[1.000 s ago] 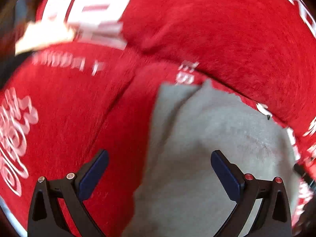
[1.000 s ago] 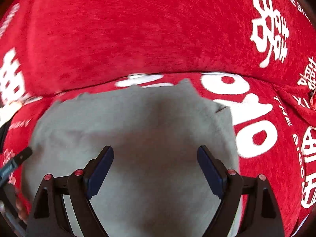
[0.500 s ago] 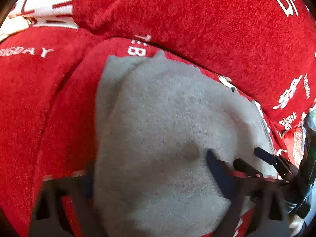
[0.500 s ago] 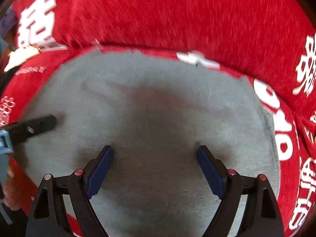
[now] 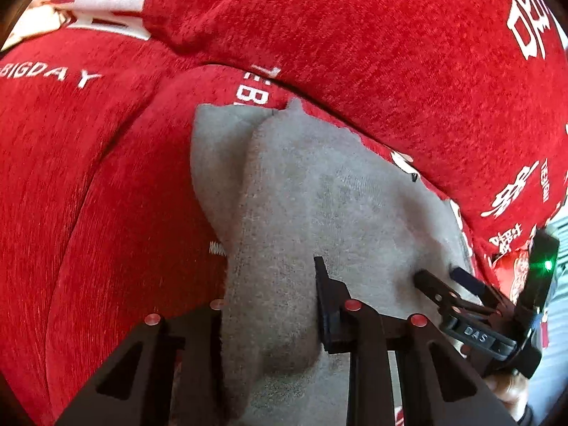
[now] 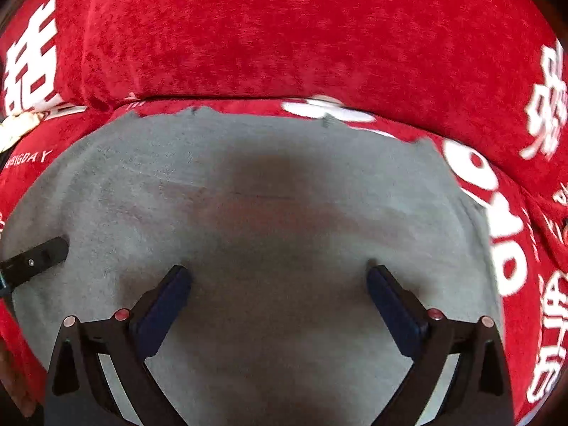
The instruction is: Fold small clothes
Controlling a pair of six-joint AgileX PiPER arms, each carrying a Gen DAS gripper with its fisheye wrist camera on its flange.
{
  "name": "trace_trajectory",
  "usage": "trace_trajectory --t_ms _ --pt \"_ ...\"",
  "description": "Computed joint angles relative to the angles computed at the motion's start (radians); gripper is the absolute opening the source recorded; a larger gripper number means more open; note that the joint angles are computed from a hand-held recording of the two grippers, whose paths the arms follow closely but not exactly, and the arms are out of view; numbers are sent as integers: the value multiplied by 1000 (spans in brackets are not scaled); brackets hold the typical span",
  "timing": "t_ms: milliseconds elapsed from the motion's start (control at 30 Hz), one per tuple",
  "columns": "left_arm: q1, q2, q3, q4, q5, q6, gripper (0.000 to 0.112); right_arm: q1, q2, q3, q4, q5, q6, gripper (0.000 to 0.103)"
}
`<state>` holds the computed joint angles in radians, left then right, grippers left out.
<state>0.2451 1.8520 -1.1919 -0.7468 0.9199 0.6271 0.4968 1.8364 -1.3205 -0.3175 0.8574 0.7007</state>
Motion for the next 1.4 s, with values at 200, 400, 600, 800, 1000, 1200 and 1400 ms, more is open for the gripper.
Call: trace_trajectory --t_ms 200,400,600,800,1000,1200,1400 --pt "-77 -83 16 111 -68 -114 28 7 -45 108 -63 -63 79 102" --pt "-148 -116 -38 274 -48 -264 28 -17 -99 125 5 -77 52 101" --pt "-279 -171 -100 457 -17 -456 28 -39 -132 172 45 -90 -33 101" --pt "-529 -170 -252 684 93 -729 27 -233 -354 358 133 -143 -202 101" --pt "-822 -74 -476 811 225 -946 27 -478 -562 522 286 -163 -460 101" --pt "-1030 153 -647 843 280 -1093 13 -757 -635 646 494 -178 -766 101" --pt "-1123 220 -624 901 219 -1164 13 -930 -670 714 632 -167 -985 101"
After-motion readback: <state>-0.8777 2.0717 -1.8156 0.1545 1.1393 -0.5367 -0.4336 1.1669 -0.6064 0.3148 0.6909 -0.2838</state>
